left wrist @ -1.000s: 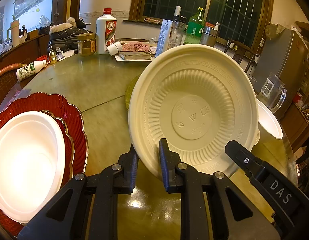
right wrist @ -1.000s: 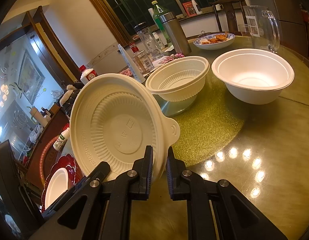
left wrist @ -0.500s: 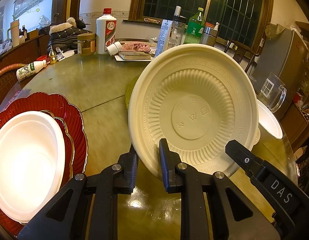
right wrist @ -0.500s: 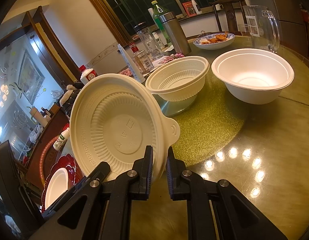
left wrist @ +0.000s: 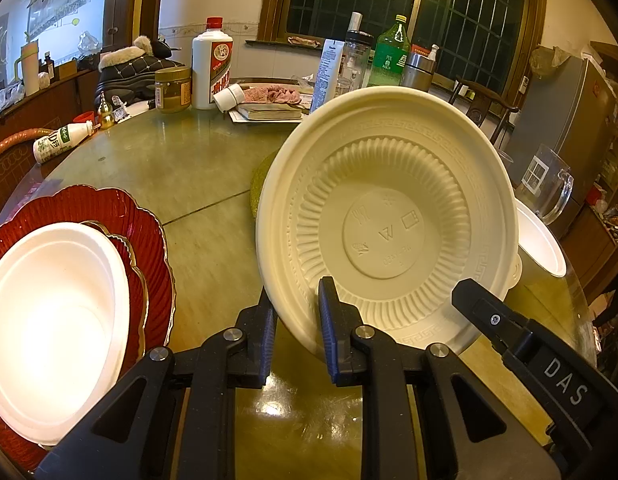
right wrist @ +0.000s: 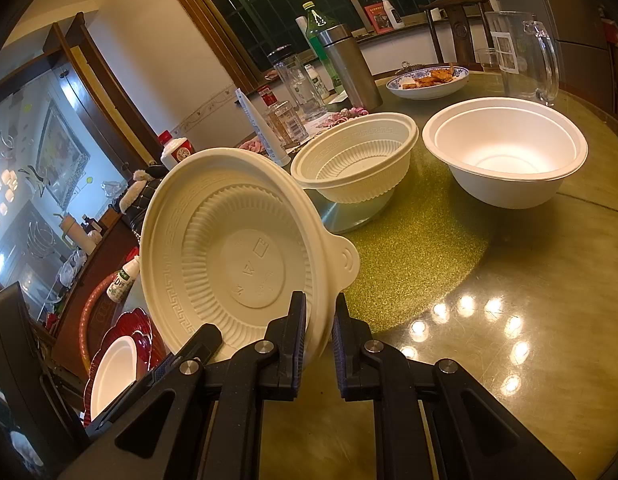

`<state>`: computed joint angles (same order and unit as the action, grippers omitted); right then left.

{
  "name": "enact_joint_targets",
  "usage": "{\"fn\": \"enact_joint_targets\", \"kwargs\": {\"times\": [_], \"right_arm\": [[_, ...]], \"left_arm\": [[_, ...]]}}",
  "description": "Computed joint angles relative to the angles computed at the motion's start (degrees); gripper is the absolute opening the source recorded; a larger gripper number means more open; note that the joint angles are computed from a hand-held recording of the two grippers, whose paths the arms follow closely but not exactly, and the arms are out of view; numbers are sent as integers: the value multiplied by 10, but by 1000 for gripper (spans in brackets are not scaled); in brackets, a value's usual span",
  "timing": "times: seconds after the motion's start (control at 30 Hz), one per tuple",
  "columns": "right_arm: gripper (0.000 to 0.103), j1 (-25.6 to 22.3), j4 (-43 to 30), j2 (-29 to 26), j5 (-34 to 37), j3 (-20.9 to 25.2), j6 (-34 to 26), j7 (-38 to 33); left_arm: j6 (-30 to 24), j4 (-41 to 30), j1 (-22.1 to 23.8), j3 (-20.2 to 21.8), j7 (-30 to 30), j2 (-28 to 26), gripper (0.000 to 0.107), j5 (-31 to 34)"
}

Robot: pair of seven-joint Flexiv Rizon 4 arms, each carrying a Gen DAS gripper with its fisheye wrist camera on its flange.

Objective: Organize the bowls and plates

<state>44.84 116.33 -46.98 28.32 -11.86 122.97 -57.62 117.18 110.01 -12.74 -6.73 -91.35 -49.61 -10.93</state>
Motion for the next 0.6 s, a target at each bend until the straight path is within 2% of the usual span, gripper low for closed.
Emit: {"fn": "enact_joint_targets", "kwargs": {"times": [0.37, 0.47, 0.6], "right_arm": [[12, 0, 0, 6, -1, -1, -6, -1], [12, 26, 9, 19, 12, -19, -4, -11], [12, 38, 17, 42, 14, -14, 8, -28]], "left_arm": [[-13, 6, 0, 2, -9, 15, 19, -6], [1, 29, -5, 13, -9, 38, 19, -6], [11, 61, 8, 16, -13, 72, 19, -1]]}}
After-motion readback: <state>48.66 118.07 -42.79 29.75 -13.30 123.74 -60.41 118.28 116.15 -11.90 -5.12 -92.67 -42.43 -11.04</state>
